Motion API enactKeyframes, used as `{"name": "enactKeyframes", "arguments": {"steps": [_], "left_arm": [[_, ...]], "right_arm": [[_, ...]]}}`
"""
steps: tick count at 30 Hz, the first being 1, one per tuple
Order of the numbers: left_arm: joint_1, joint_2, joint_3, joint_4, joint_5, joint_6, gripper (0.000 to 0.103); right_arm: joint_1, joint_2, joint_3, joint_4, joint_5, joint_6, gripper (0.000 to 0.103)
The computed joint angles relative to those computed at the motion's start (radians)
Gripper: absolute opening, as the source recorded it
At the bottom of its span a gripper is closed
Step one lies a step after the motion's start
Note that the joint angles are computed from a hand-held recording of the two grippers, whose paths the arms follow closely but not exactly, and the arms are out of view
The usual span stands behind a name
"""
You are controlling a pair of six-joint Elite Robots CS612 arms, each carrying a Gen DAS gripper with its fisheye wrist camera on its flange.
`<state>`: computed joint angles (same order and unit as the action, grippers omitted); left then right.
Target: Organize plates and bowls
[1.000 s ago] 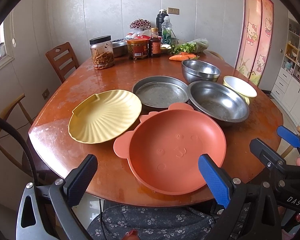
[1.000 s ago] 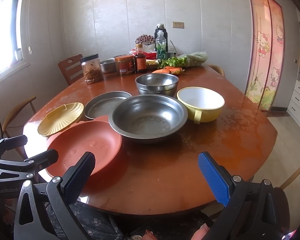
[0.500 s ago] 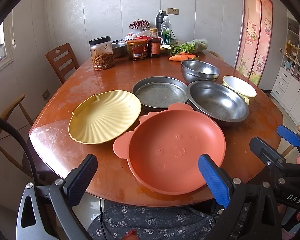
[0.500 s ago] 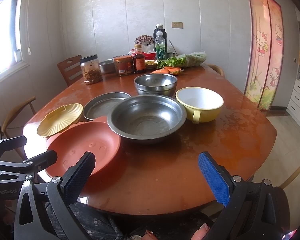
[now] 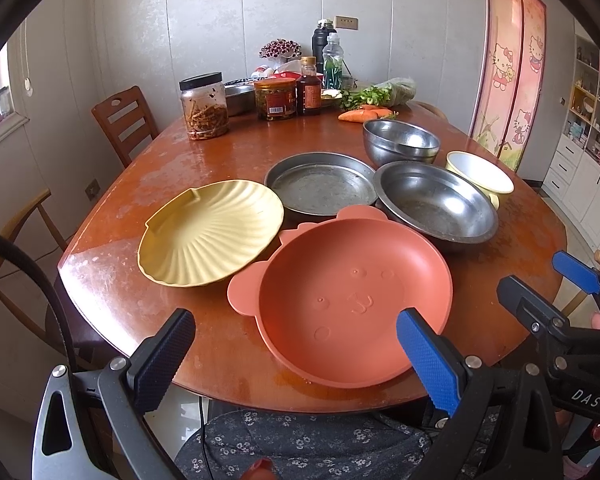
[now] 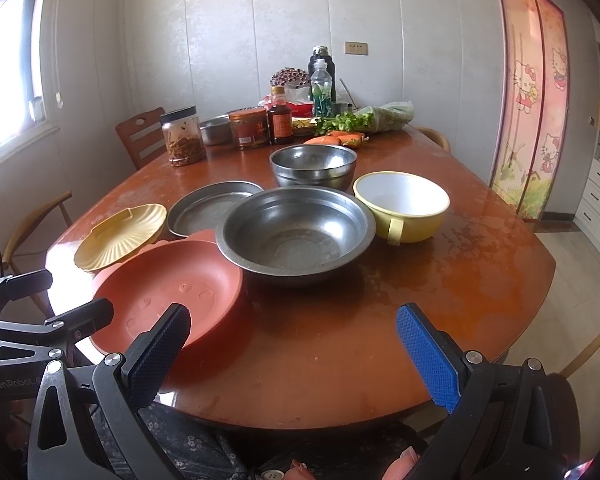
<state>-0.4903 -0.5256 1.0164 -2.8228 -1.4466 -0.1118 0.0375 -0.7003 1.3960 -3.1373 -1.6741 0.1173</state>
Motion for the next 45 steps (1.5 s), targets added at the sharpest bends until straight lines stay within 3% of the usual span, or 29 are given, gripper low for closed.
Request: {"name": "enactKeyframes", "arguments": {"steps": [18,31,36,40,45], "left_arm": [[0.014,0.003,0.001,-0.027,-0.033,-0.014,0.102],[0.06,0.013,-0.025,-0.002,-0.013,-0.123,0.102],[0.085,0.026,-0.056,0.034,0.012,-0.179,0.102],[0.103,0.046,-0.101,0.073,0.043,-0.219,0.102],[0.121,0.077,-0.168,0.126,0.032,-0.234,0.102]], "right_arm": [[0.003,0.007,-0.01,-0.024,0.002,-0.012,0.103],[0.006,0.046,-0.119,0.018,0.137,-0.075,0.103],[0.014,0.08,-0.223,0.14,0.236,-0.115,0.103],[0.013,0.127,-0.356,0.366,0.383,-0.131,0.103],[0.019,0.198,-0.52,0.565,0.443,-0.134,0.103]]}}
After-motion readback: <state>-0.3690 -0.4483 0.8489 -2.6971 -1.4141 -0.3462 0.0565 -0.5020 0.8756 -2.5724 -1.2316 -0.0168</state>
